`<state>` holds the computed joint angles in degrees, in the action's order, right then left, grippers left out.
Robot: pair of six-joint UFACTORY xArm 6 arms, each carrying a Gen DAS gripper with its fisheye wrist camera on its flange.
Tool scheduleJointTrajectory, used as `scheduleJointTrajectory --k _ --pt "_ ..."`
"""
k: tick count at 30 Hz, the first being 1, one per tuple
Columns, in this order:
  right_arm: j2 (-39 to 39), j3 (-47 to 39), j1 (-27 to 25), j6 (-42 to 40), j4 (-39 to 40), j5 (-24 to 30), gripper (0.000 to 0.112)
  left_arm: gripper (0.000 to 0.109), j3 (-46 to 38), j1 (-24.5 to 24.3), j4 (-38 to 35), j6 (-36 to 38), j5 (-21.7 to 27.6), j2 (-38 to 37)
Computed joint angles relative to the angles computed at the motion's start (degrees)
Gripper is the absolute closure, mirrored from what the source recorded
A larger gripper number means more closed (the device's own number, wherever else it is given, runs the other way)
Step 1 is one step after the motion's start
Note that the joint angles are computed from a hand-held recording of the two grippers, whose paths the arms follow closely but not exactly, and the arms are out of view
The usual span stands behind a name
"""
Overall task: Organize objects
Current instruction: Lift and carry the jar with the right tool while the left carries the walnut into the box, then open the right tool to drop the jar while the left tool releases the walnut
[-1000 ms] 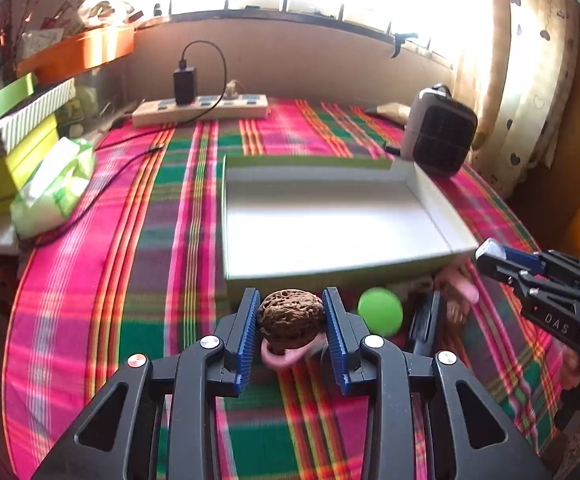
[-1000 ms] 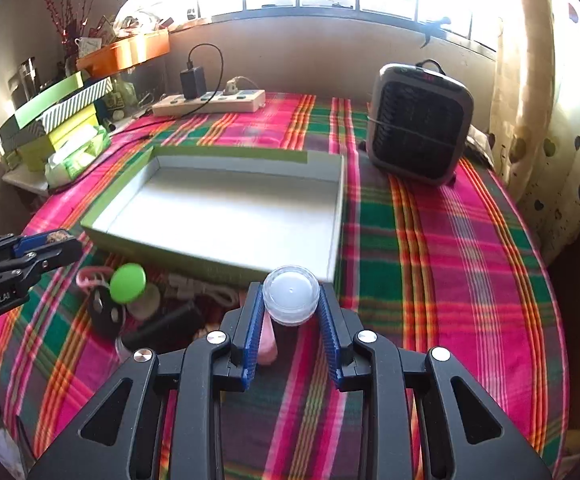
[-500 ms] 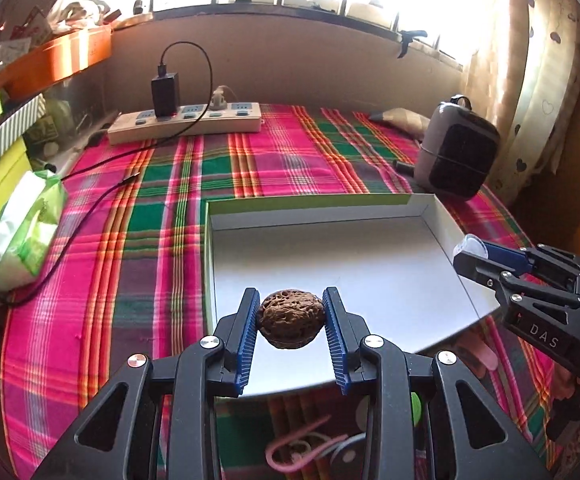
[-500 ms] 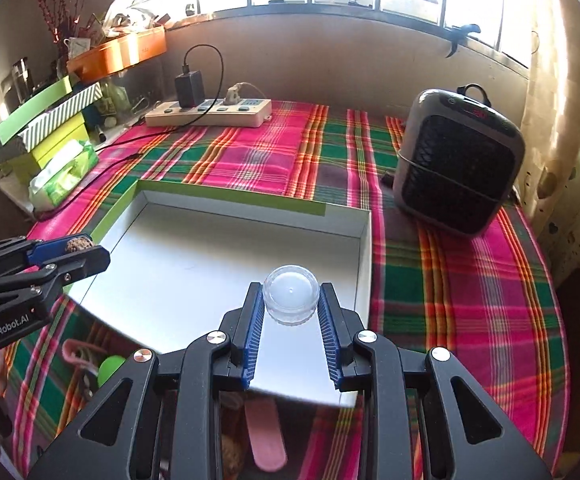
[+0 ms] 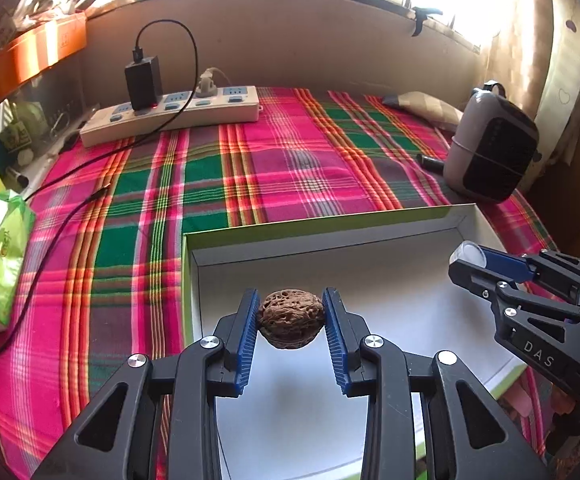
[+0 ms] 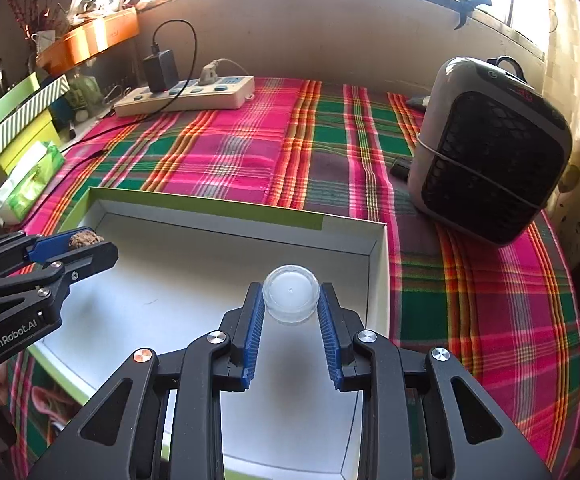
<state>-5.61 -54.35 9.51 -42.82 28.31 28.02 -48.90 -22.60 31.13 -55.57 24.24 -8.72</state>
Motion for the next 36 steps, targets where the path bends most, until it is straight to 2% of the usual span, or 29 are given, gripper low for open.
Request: scheduleJointTrajectory --k 7,14,34,36 --pt "2.31 -1.65 0.42 1.47 -1.57 -0.57 0.083 0.078 -1.1 0.81 -0.51 1.27 -0.01 2.07" --pt "3.48 -2.15 0.74 4.23 -5.14 -1.42 0.083 0.078 -2.31 0.54 2.39 0.19 1.53 2.91" --pt "3.15 -1.15 1.01 6.05 -5.84 -3.45 0.083 0.076 -3.46 -0.34 4.53 -1.62 3.63 3.72" --pt "3.0 -1.12 0.88 5.54 -4.82 -3.21 0.077 0.073 -3.16 -0.31 4.36 -1.91 3.49 3.31"
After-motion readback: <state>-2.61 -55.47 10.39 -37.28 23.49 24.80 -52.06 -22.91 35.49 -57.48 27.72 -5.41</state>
